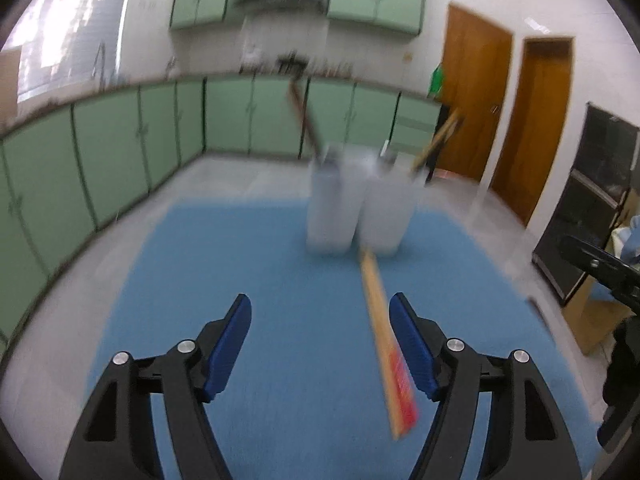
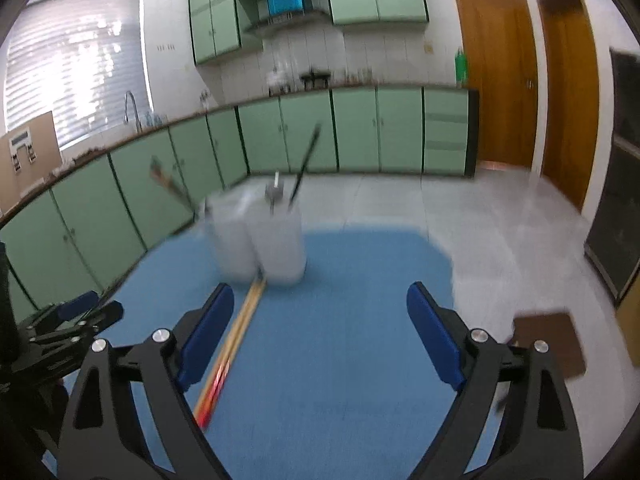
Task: Organize utensils
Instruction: 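Open both grippers over the holder and withdraw to the mat, then lower the right gripper onto a red-patterned chopstick and close on it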
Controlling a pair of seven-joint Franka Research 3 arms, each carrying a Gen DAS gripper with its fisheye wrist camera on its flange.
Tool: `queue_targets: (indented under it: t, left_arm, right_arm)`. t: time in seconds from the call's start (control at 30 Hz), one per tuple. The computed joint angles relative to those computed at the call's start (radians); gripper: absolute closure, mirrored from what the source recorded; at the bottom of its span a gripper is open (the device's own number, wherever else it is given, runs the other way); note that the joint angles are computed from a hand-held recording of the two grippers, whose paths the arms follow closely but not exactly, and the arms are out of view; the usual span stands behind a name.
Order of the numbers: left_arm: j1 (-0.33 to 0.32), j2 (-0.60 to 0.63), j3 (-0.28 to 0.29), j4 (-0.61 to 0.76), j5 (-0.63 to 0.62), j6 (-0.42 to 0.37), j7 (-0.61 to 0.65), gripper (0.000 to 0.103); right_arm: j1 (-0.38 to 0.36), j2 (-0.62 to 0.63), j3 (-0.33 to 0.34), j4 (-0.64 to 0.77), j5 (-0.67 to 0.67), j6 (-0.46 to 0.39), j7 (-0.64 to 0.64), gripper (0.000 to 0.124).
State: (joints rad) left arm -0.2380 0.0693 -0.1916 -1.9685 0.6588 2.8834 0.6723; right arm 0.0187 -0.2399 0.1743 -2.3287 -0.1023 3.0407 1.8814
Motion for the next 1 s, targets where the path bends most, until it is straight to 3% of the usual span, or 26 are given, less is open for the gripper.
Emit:
queue_targets:
  t: [0.07,0.17,0.33,0.5,0.7,1.0]
  left_arm:
    - [0.0,-0.02,0.001,-0.053,0.011,-0.014,-0.025,0.033]
    - [0.003,-0.038,-0.009,-0.097,-0.005,-0.046,-0.001,0.033]
    - [0.006,-0.041,-0.018,-0.122,-0.033,-0.077,0.033,0.033]
    - [0.003,-0.037,-0.018,-0.14,0.016,-0.098,-0.017,0.031]
    - [-0.006,-0.014,-0.023,-0.115,-0.021,-0.148,0.018,0.03]
    - [-0.009,-0.005,-0.02,-0.105,-0.081,-0.162,0.057,0.03]
  right_arm:
    - [-0.017,-0.009,0.038,-0.034,-0.027,-0.027,0.046,0.038]
    - [0.049,-0.01,0.017,-0.075,0.012,-0.058,0.031,0.038]
    - [0.061,0.003,0.052,-0.093,-0.046,-0.094,0.091,0.038]
    - [0.105,0.035,0.035,-0.063,-0.066,-0.128,0.104,0.038]
    - [0.166,0.09,-0.006,-0.021,-0.053,-0.168,0.082,0.039]
    - [0.202,0.144,-0.032,0.04,-0.104,-0.188,0.103,0.043]
